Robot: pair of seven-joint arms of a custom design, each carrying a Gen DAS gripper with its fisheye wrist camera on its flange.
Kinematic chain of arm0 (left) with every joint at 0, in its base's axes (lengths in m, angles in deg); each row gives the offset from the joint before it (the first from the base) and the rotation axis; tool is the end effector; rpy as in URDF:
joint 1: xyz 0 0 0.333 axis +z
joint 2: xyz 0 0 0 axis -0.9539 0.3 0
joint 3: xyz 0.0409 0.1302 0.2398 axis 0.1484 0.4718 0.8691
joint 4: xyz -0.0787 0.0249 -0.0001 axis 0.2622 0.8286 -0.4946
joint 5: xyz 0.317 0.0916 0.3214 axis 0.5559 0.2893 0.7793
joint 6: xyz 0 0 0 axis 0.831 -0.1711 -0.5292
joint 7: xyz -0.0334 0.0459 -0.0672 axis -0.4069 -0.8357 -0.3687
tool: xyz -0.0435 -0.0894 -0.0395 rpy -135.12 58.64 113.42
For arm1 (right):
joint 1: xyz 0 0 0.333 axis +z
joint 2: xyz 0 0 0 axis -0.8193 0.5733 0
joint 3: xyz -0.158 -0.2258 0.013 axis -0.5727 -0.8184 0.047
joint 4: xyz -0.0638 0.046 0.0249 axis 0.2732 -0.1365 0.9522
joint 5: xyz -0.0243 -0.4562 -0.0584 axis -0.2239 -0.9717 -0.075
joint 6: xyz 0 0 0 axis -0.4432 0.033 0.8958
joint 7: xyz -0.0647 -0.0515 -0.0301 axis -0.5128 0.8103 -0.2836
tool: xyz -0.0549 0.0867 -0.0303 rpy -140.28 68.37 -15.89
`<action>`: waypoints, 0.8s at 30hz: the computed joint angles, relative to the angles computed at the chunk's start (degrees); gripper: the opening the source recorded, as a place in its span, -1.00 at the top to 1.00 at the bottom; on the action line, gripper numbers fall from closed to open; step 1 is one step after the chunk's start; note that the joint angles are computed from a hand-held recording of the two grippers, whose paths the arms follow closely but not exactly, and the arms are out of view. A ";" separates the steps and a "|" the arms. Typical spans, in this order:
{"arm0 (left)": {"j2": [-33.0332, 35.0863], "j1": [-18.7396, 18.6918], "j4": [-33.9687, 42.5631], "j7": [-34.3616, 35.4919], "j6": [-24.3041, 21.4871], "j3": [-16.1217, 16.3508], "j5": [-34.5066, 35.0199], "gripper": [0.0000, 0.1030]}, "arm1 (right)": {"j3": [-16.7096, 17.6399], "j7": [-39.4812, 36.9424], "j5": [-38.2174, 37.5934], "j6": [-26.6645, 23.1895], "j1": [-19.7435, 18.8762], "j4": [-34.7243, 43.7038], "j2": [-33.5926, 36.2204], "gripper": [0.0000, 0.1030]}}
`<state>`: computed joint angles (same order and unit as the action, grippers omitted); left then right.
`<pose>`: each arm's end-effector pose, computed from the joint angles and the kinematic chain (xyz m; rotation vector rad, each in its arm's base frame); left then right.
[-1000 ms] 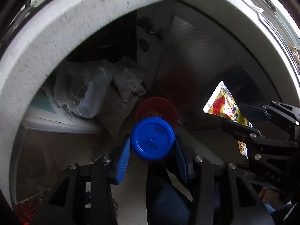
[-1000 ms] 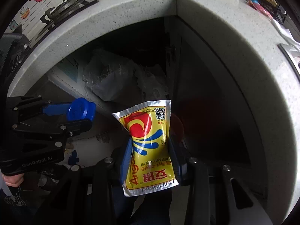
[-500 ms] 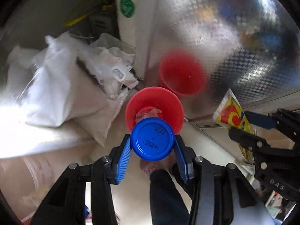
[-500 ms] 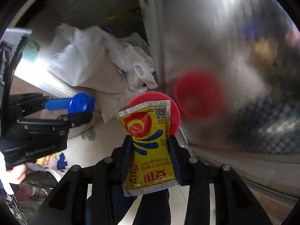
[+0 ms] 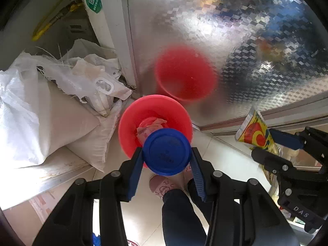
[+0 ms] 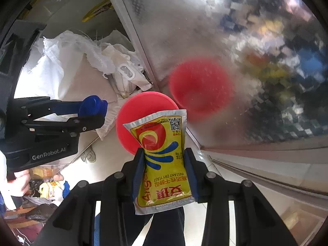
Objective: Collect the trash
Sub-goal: 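Open the left tool to drop the lid while the right tool drops the packet into the bin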
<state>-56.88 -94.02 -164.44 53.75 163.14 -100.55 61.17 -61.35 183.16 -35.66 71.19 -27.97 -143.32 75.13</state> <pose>0.4275 -0.2752 0.4400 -2.1600 2.2567 -0.3153 0.4573 0.3707 0.4704 -2.4568 1.5628 -0.0018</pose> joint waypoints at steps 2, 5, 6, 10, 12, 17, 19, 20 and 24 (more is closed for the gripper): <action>0.34 0.13 0.82 -0.12 -0.79 -0.35 0.88 -0.23 | -0.11 -0.14 0.41 0.53 0.02 -0.36 -0.02 0.30; 0.35 0.30 1.41 -0.42 -1.94 -0.47 1.60 -0.47 | -0.24 -1.02 0.62 0.60 0.02 -0.67 -0.59 0.30; 0.29 0.40 1.39 -0.49 -2.11 -0.48 1.82 -0.48 | -0.40 -1.73 0.86 0.29 0.01 -0.90 -1.10 0.30; -0.68 0.88 0.98 -1.82 -3.22 -0.90 3.46 -0.52 | -0.65 -4.57 1.61 -0.67 -0.03 -0.50 -1.32 0.30; -1.62 1.13 0.28 -2.90 -3.60 -1.10 4.37 -0.52 | -0.66 -6.06 1.75 -1.04 -0.01 -0.02 -1.05 0.30; -4.82 1.15 -2.39 -5.77 -4.82 -0.85 5.03 -0.52 | -0.37 -9.59 2.30 -1.65 0.51 2.41 1.42 0.29; -6.21 1.22 -3.55 -7.14 -5.52 -0.65 5.03 -0.52 | -0.23 -11.20 2.50 -1.80 0.82 3.65 2.65 0.29; -6.89 1.29 -4.16 -7.81 -5.81 -0.54 5.06 -0.52 | -0.13 -11.89 2.45 -1.76 0.98 4.22 3.18 0.29; -9.60 1.60 -6.53 -10.48 -7.17 -0.39 5.78 -0.52 | 0.30 -14.28 1.89 -1.55 1.71 6.54 5.49 0.28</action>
